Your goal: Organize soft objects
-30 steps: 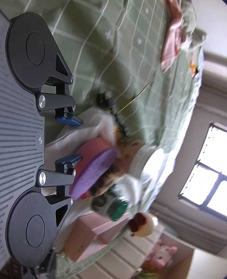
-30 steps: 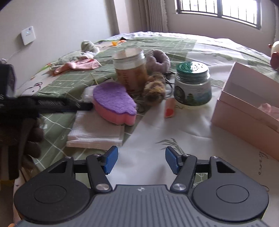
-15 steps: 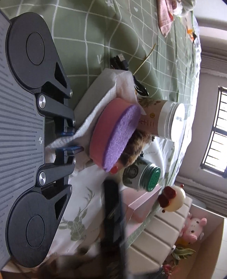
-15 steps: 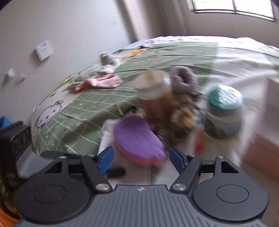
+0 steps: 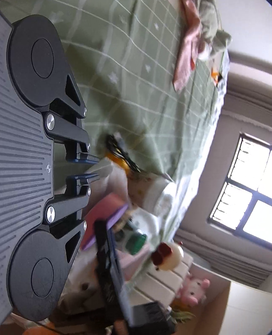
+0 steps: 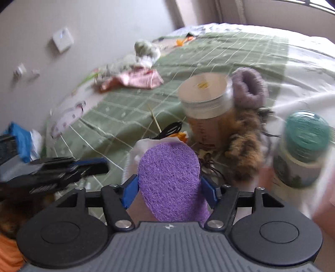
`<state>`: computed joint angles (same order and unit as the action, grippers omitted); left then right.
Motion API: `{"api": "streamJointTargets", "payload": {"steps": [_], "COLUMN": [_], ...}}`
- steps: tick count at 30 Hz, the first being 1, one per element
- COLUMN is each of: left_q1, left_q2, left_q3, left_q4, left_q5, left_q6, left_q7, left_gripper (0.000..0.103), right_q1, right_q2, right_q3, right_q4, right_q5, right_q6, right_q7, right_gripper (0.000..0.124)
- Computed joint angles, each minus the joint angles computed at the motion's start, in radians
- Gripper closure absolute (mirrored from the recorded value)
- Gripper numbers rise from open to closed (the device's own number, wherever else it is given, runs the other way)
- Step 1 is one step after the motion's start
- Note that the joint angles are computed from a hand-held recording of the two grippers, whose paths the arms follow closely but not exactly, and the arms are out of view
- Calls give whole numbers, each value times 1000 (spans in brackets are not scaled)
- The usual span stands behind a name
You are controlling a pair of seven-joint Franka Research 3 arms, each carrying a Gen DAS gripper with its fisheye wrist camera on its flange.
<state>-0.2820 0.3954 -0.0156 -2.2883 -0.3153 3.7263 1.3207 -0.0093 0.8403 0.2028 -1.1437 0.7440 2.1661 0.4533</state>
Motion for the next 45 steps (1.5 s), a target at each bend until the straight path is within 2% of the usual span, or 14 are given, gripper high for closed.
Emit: {"api": "streamJointTargets", "payload": {"steps": [5,10,13,16,20,24,25,30,33,36,38,39,42,45], "left_q1": [0,127,201,164,52,-220,-249,-291,-344,-330,-301,-283,-235,-179], "left_q2": [78,143,153,132,113,115,118,108,92,63,48,47,29,21], "left_q3": [28,-69,-144,-128,-53,184,210,236,274,251,219,202,154,101], "left_q4": [141,228,238,229,216,214,210,180,168,129,104,98,68,51], "left_q5": [-39,225,461,550,508,299,266,125,24,-26,-47,-55,-85,-98], "left_q6": [-44,-68,-87,-153,-224,-277,-272,-207,-211,-181,-155,-144,-114,-89], "left_q7": [1,-171,-238,-228,-191,-97,-90,-61,-7,18,24,25,30,17], "left_gripper": [90,90,90,89,88,87,87,87,87,87,87,87,87,87], "right_q1": [-35,-79,-92,-89,-115,-134,-130,-40,42,89,83,71,-5,-50], "right_q2": [-151,-194,-213,-212,-233,-281,-289,-231,-135,-39,11,26,-23,-98], "right_q3": [-18,-27,-36,-64,-50,-19,-14,-45,-92,-129,-121,-106,-11,29], "right_q4": [-238,-338,-385,-393,-426,-471,-476,-389,-266,-133,-51,-19,-83,-189], "right_q5": [67,111,124,83,101,197,221,176,46,-72,-120,-135,-78,-4], "right_q6": [225,299,321,302,280,293,297,311,346,319,242,189,131,75], "right_q7": [-106,-151,-182,-159,-212,-322,-345,-275,-87,110,187,210,128,22], "right_gripper": [59,59,59,59,57,54,53,52,52,54,85,110,116,116]}}
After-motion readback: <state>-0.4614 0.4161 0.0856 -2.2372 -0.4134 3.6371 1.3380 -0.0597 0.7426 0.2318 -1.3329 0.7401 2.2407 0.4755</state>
